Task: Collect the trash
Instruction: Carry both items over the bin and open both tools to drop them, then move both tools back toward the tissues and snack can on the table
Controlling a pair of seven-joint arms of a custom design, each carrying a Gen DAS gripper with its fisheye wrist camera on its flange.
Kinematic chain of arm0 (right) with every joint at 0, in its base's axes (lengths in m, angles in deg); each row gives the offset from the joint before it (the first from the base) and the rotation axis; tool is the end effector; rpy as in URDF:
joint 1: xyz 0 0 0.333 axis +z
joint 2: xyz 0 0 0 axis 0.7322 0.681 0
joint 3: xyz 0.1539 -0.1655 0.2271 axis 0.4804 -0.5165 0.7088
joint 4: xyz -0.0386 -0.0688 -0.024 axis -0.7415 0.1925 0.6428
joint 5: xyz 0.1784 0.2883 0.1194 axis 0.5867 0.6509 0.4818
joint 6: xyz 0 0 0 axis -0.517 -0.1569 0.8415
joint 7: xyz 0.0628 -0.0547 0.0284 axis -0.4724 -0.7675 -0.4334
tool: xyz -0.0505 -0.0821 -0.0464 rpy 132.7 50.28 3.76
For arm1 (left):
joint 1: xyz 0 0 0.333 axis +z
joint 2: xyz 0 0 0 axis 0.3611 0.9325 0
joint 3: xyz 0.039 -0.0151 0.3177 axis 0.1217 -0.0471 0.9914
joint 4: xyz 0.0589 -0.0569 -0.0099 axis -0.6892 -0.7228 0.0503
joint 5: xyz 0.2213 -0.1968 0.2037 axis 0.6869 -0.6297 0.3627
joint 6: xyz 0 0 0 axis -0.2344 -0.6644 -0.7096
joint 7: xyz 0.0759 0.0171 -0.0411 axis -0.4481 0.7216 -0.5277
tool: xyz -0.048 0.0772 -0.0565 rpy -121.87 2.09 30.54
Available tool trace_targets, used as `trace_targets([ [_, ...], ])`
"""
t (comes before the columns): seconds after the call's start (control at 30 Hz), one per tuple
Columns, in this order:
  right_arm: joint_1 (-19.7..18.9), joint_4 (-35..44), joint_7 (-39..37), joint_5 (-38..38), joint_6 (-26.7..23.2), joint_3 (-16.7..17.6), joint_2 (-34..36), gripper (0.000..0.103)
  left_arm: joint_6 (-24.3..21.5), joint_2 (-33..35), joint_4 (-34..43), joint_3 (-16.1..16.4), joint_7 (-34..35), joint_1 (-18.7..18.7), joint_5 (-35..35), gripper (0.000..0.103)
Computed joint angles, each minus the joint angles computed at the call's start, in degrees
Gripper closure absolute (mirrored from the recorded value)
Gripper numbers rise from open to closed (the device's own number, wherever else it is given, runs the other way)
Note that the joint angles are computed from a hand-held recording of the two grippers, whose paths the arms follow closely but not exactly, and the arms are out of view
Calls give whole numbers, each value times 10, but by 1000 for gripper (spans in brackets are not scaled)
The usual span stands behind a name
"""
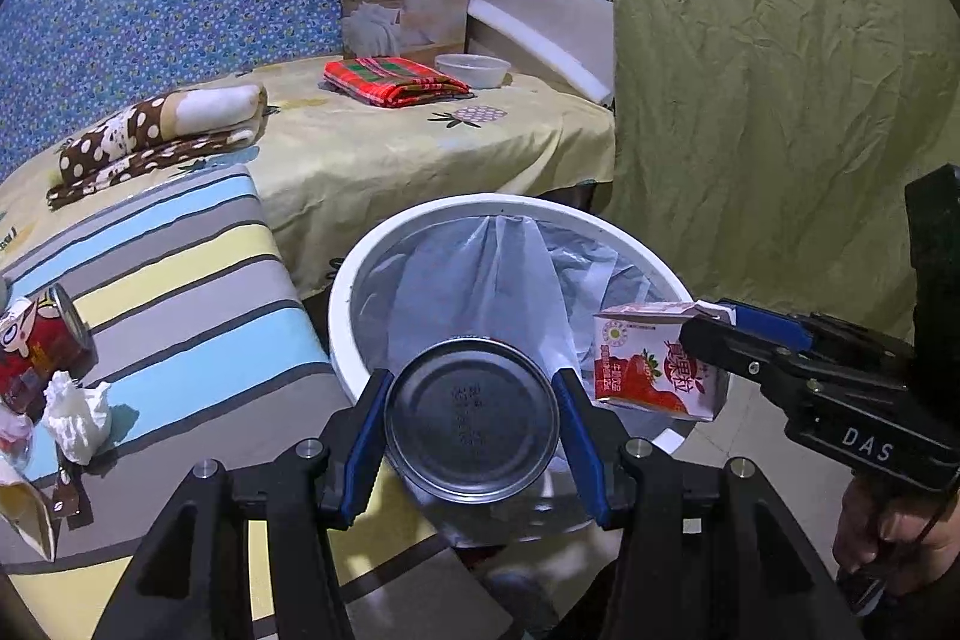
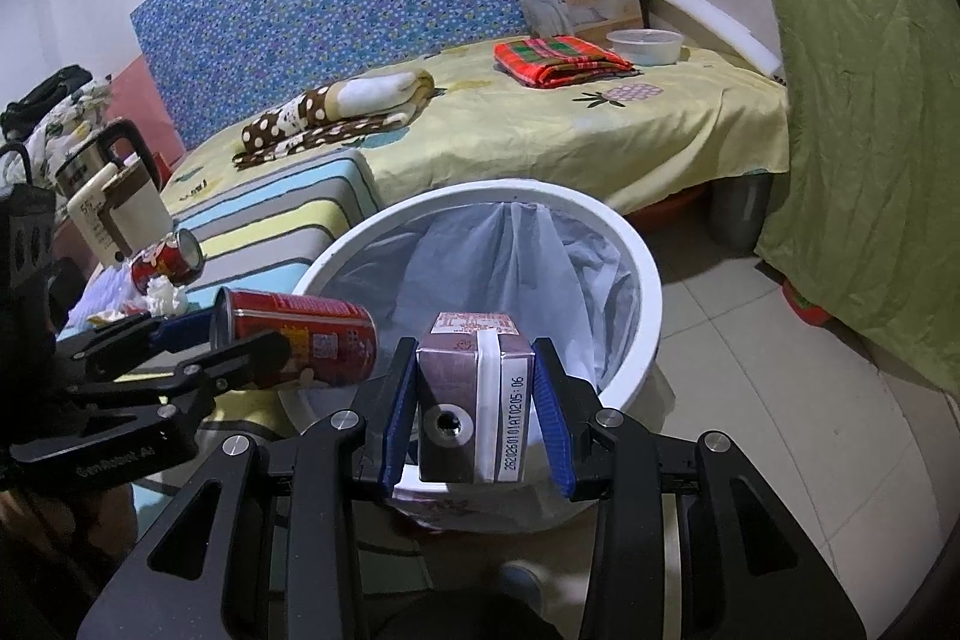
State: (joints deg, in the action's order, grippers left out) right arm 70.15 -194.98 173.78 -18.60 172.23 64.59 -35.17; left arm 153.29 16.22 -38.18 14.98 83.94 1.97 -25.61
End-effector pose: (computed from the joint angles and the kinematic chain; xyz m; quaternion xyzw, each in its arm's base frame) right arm 0.5519 0.2097 0.4652 -0.6912 0.5827 -0.2032 0.3761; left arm 0.5944 -0.3208 0.4569 -0.5694 0.7134 -0.3606 0.1920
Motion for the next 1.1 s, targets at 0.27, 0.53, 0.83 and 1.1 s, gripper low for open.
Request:
trace_targets([
  [0.27,6,-3,3,-3,10,-6,-2,64,9,-6,0,37,-52,-25,31,49],
  [0.53,3,-3,-5,7,13,-3,-2,64,27,-27,-27,38,-91,-14,52,49],
  [0.83,-5,10,-14,16,-9,9,3,63,41,-70,-81,56,-151,-19,105,49],
  [1.1,-11,5,-15,15,-13,23,-5,52,44,-96,-112,56,-199,-10,149,49],
])
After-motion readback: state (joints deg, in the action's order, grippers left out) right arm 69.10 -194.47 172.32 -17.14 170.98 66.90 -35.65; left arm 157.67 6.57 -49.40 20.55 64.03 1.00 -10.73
